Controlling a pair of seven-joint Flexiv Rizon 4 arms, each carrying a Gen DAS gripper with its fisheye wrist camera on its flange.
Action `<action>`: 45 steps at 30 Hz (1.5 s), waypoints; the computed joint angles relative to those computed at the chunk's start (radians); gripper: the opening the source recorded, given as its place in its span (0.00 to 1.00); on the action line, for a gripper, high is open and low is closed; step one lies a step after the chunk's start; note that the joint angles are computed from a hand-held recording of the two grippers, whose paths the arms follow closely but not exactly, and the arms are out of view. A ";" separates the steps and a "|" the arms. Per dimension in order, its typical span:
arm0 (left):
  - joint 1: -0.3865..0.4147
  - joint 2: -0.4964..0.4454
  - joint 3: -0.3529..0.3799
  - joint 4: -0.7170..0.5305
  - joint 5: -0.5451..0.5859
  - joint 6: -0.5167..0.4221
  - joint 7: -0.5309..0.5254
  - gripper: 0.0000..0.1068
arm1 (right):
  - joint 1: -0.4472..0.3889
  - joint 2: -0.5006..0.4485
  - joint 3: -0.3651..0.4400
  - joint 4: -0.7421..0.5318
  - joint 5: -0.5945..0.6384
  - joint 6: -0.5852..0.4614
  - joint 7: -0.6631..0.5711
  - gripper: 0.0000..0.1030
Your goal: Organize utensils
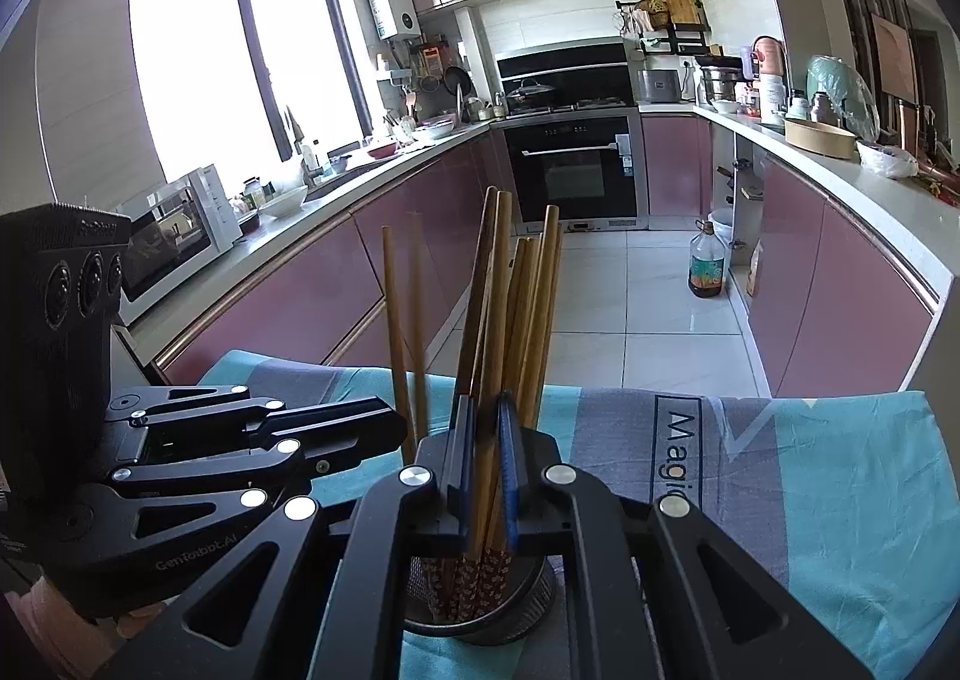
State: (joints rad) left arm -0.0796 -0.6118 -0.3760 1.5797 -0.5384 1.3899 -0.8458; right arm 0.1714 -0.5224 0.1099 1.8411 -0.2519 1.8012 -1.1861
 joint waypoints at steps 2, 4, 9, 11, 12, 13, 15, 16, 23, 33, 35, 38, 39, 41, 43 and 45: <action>0.013 -0.005 -0.016 0.011 -0.011 0.022 0.007 0.20 | 0.012 0.003 -0.015 0.009 0.009 0.014 0.001 0.14; 0.030 -0.003 -0.040 0.038 -0.016 0.068 0.019 0.26 | 0.050 0.013 -0.054 0.030 0.029 0.040 0.000 0.24; 0.169 0.004 -0.220 0.173 0.010 0.304 0.053 0.56 | 0.170 0.041 -0.168 0.097 0.105 0.109 -0.035 0.52; 0.239 0.000 -0.294 0.229 0.049 0.400 0.030 0.72 | 0.216 0.051 -0.200 0.123 0.141 0.136 -0.065 0.58; 0.263 -0.002 -0.316 0.250 0.071 0.441 0.013 0.77 | 0.255 0.056 -0.229 0.138 0.172 0.154 -0.085 0.64; 0.285 -0.001 -0.333 0.274 0.096 0.483 -0.007 0.79 | 0.297 0.059 -0.260 0.151 0.208 0.173 -0.109 0.67; 0.329 -0.004 -0.361 0.319 0.154 0.566 -0.048 0.92 | 0.389 0.061 -0.327 0.169 0.294 0.203 -0.166 0.84; 0.341 -0.001 -0.360 0.339 0.178 0.602 -0.069 0.92 | 0.434 0.058 -0.359 0.176 0.339 0.218 -0.196 0.87; 0.415 0.032 -0.329 0.459 0.305 0.769 -0.238 0.92 | 0.564 0.030 -0.416 0.174 0.529 0.252 -0.318 0.94; 0.398 0.085 -0.179 0.568 0.417 0.924 -0.417 0.92 | 0.628 0.014 -0.401 0.163 0.700 0.342 -0.458 0.94; 0.392 0.098 -0.153 0.579 0.433 0.938 -0.448 0.92 | 0.646 0.015 -0.407 0.158 0.736 0.348 -0.497 0.94; 0.379 0.111 -0.121 0.588 0.456 0.954 -0.500 0.92 | 0.659 0.018 -0.401 0.150 0.780 0.359 -0.543 0.94; 0.380 0.117 -0.111 0.591 0.468 0.955 -0.517 0.92 | 0.655 0.019 -0.393 0.147 0.788 0.365 -0.554 0.94; 0.361 0.127 -0.080 0.592 0.474 0.960 -0.534 0.92 | 0.656 0.020 -0.386 0.140 0.814 0.367 -0.578 0.94; 0.335 0.134 -0.050 0.587 0.476 0.959 -0.546 0.92 | 0.646 0.022 -0.368 0.137 0.828 0.375 -0.594 0.94; 0.317 0.143 -0.020 0.594 0.491 0.973 -0.563 0.92 | 0.641 0.022 -0.355 0.134 0.844 0.389 -0.612 0.94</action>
